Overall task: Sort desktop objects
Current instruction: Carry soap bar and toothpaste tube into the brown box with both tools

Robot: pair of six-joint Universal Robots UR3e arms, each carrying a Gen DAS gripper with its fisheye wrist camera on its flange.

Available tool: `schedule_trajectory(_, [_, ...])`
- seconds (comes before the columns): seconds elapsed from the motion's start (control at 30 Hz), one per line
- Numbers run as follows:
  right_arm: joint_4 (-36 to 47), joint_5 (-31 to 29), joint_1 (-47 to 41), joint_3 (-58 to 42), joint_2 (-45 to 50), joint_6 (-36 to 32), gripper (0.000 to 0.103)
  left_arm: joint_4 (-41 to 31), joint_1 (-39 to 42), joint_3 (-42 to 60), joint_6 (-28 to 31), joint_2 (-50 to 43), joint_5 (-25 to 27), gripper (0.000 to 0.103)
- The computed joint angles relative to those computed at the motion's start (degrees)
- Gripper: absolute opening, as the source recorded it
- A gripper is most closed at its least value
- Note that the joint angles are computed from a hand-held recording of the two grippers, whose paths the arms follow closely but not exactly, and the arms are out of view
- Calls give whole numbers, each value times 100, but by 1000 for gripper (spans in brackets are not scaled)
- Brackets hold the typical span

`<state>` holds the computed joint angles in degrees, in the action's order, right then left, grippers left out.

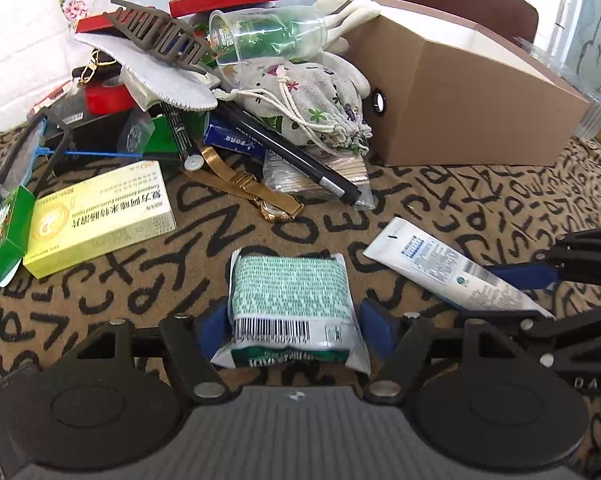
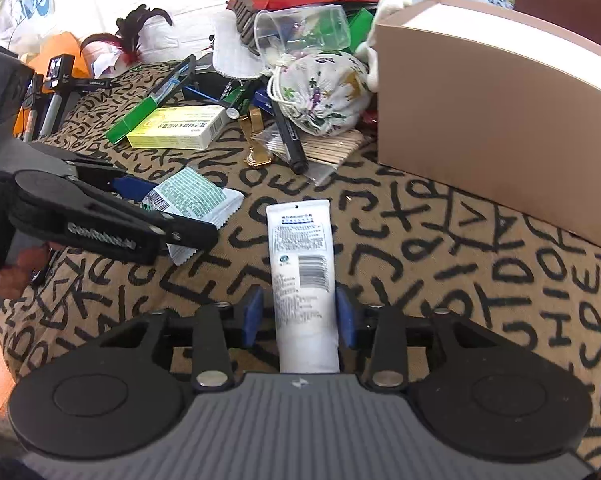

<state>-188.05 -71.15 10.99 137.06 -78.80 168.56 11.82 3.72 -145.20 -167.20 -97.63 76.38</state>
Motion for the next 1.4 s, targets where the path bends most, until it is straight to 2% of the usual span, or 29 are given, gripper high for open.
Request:
schedule_trajectory(0.07, [-183, -160, 126, -58, 148, -33, 39, 50, -109, 111, -117, -106, 123, 70])
schedule_trajectory(0.1, [-245, -207, 168, -97, 221, -45, 39, 57, -180, 184, -151, -152, 208, 62])
schedule_trajectory(0.13, [-291, -269, 210, -133, 276, -48, 34, 28, -238, 244, -122, -162, 249, 58])
schedule_trajectory(0.2, [-219, -337, 248, -196, 261, -52, 33, -198, -346, 335, -123, -46, 325, 52])
schedule_trajectory(0.4, [-77, 176, -188, 246, -337, 21, 31, -804, -205, 206, -317, 735, -304, 51])
schedule_trajectory(0.57, [236, 781, -820, 679, -1373, -115, 31, -1176, -432, 709, -541, 1325, -668, 51])
schedule_trajectory(0.7, [564, 1345, -1582, 706, -2298, -198, 31, -1067, -908, 1766, -892, 992, -629, 52])
schedule_trajectory(0.8, [478, 1429, -1971, 386, -2521, -106, 31, -981, -1367, 2872, -1090, 304, -263, 52])
schedule_trajectory(1.0, [47, 895, -2145, -965, -1592, 283, 31, -1572, -1913, 5300, -1626, -1297, 382, 52])
schedule_trajectory(1.13, [213, 179, -1996, -2023, -615, 330, 31, -2249, -1984, 6668, -1886, -2254, 563, 52])
schedule_trajectory(1.27, [924, -382, -1833, -2982, 312, 175, 31, -2885, -2049, 7807, -1903, -3135, 616, 52])
schedule_trajectory(1.4, [2120, -628, -1735, -4006, 1104, 158, 31, -3718, -2125, 9025, -1768, -3943, 649, 52])
